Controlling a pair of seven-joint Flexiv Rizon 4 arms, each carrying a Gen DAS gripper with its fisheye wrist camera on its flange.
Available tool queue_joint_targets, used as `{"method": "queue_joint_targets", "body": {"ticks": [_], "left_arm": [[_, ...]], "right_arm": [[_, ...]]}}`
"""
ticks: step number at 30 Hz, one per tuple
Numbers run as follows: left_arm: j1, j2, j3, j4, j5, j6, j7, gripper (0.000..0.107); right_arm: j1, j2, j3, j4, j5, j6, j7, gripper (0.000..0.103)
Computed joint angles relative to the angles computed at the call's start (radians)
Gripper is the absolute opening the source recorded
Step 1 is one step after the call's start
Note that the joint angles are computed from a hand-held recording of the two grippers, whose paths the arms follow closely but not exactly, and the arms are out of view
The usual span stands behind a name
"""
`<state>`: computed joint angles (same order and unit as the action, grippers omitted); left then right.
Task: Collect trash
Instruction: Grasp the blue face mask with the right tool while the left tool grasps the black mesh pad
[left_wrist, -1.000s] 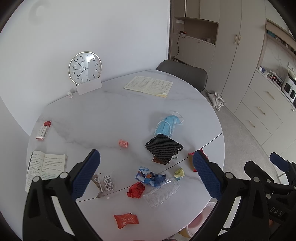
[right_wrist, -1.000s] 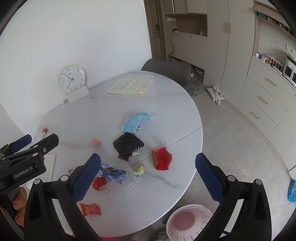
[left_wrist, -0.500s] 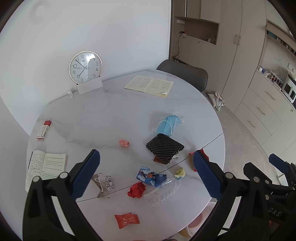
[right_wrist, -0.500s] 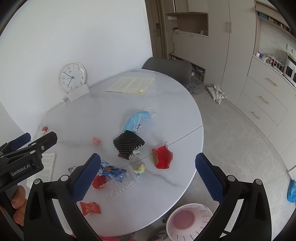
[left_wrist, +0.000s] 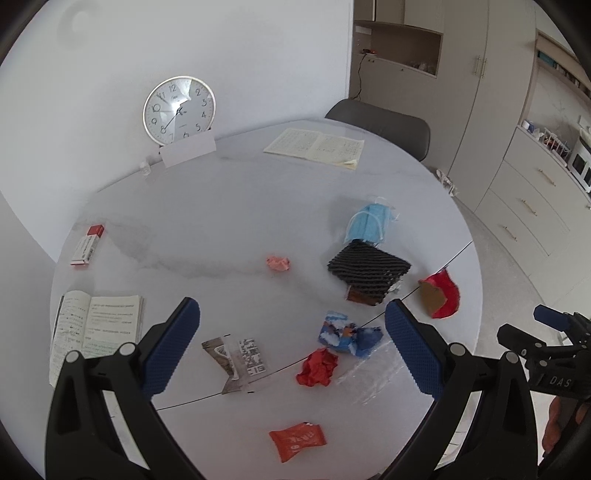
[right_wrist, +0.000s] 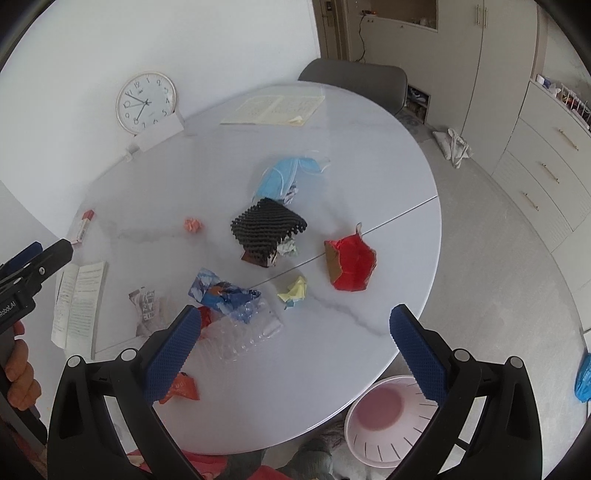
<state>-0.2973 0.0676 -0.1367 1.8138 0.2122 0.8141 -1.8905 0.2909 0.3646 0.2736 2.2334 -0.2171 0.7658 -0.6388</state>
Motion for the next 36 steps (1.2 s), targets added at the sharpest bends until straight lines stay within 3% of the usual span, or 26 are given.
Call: {"method": "queue_joint_targets", "body": {"ticks": [7, 12, 15, 19, 22, 24, 26, 29, 33, 36], "left_arm": [[0.043, -0.030, 0.045, 0.067, -0.030, 0.063, 0.091, 0.096], [0.050, -0.095, 0.048, 0.068, -0.100, 0.120, 0.219, 0.096], [0.047, -0.144, 0.044, 0.063, -0.163, 0.162, 0.312, 0.096], [0.037, -0.209, 0.037, 0.032, -0.212, 0.186, 0.399, 0.096], [0.027, -0.251, 0.036, 0.003, -0.224, 0.199, 0.447, 0.096], [0.022, -0.272, 0.035, -0.014, -0.238, 0.202, 0.479, 0.096], [0.019, -0.294, 0.031, -0.035, -0.258, 0.201, 0.509, 0.096], [0.008, -0.325, 0.030, -0.065, -0.272, 0.203, 0.527, 0.096], [-0.015, -0.358, 0.029, -0.100, -0.274, 0.208, 0.530, 0.096], [-0.040, -0.389, 0.031, -0.136, -0.254, 0.210, 0.517, 0.096]], "right_arm": [[-0.018, -0.192, -0.055, -0.040, -0.036, 0.146, -0.015, 0.101], [-0.035, -0.419, -0.122, -0.178, -0.042, 0.275, -0.049, 0.101], [-0.044, -0.556, -0.153, -0.282, -0.026, 0.311, -0.060, 0.095], [-0.073, -0.710, -0.158, -0.419, 0.064, 0.299, -0.091, 0.080], [-0.090, -0.771, -0.155, -0.469, 0.123, 0.303, -0.089, 0.067], [-0.114, -0.796, -0.138, -0.484, 0.183, 0.336, -0.098, 0.052], [-0.149, -0.811, -0.102, -0.489, 0.261, 0.406, -0.134, 0.027], [-0.162, -0.810, -0.086, -0.487, 0.303, 0.463, -0.168, 0.013], [-0.174, -0.796, -0.077, -0.497, 0.329, 0.501, -0.204, 0.004], [-0.186, -0.776, -0.070, -0.494, 0.347, 0.536, -0.229, 0.004]]}}
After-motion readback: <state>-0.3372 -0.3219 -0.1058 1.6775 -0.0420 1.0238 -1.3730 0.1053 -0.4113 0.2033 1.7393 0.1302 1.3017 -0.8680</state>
